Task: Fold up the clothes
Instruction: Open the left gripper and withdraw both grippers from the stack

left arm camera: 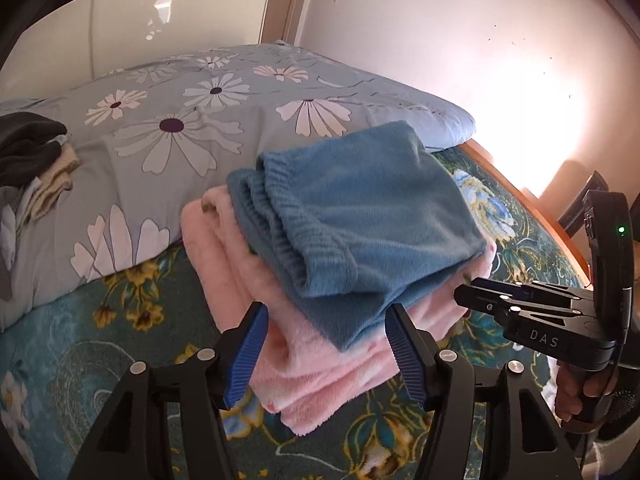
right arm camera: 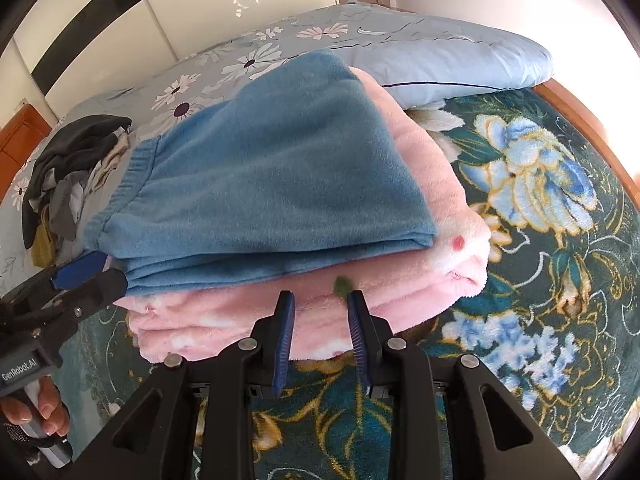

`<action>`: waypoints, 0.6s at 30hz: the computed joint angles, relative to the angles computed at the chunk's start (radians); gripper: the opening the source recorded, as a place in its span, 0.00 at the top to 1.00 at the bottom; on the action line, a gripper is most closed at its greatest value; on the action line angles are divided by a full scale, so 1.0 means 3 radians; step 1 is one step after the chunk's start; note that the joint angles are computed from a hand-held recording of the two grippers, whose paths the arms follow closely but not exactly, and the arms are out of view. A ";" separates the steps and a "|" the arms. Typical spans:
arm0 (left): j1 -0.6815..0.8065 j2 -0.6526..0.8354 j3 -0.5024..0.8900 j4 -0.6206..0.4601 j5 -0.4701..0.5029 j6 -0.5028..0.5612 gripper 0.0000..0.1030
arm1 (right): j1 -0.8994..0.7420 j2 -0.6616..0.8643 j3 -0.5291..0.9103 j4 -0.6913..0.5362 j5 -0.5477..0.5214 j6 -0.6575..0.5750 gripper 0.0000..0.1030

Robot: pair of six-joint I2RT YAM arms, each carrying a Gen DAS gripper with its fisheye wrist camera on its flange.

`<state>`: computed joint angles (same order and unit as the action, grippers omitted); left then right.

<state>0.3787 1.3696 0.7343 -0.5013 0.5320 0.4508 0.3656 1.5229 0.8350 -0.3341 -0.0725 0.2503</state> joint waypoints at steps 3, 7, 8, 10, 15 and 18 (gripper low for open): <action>0.0010 0.0031 -0.0106 0.0109 -0.0107 -0.0036 0.24 | 0.0068 0.0051 -0.0048 0.0097 0.0036 0.0079 0.55; 0.0046 0.0066 -0.0174 0.0212 -0.0156 -0.0063 0.10 | 0.0119 0.0060 -0.0130 0.0179 0.0128 0.0125 0.48; 0.0056 0.0076 -0.0184 0.0237 -0.0151 -0.0077 0.04 | 0.0116 0.0054 -0.0148 0.0192 0.0123 0.0142 0.47; 0.0084 0.0102 -0.0178 0.0239 -0.0092 -0.0089 0.00 | 0.0108 0.0044 -0.0181 0.0218 0.0115 0.0175 0.40; 0.0083 0.0070 -0.0251 0.0366 -0.0067 -0.0187 0.00 | 0.0124 0.0043 -0.0205 0.0255 0.0149 0.0176 0.34; 0.0091 0.0021 -0.0311 0.0469 -0.0105 -0.0255 0.00 | 0.0156 0.0035 -0.0226 0.0282 0.0197 0.0155 0.12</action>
